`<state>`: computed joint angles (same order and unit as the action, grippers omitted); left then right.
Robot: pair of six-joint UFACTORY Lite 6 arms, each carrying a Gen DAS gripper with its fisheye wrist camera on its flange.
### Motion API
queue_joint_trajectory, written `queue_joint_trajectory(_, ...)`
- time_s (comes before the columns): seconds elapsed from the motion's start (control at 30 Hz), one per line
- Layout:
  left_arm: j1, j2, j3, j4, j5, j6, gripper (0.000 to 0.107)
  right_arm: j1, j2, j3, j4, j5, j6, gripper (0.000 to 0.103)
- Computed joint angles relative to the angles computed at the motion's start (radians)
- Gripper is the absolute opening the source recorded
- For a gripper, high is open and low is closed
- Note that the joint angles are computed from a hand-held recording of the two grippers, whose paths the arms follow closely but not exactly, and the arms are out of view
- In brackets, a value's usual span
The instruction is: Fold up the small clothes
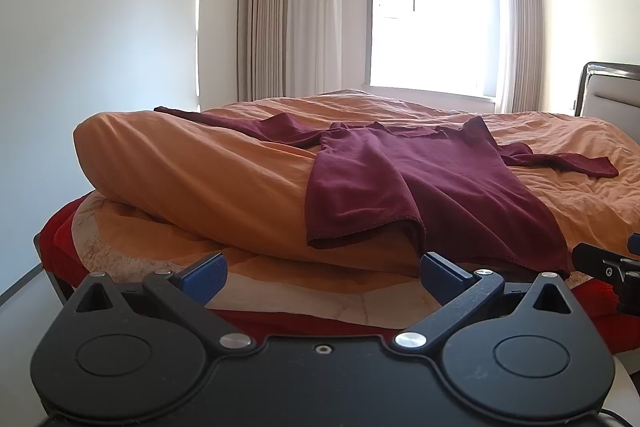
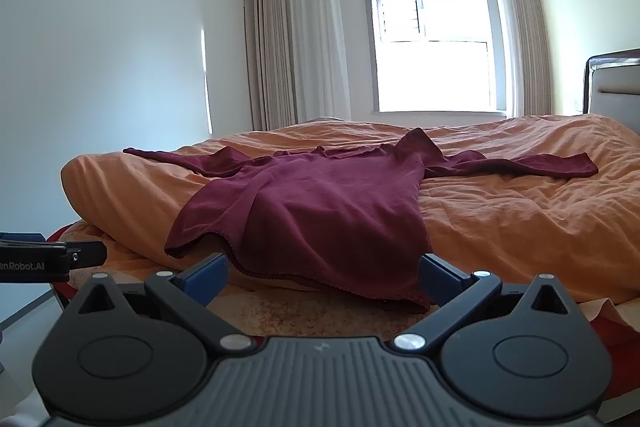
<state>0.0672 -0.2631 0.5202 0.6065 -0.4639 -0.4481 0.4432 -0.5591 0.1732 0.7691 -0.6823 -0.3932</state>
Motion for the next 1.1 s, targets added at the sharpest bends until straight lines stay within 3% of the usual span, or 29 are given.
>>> queue_joint_trajectory(1.1, -0.009, 0.034, 0.037, 0.005, 0.034, -0.018, 0.102, -0.022, 0.005, 0.014, -0.008, 0.016, 0.004, 0.103)
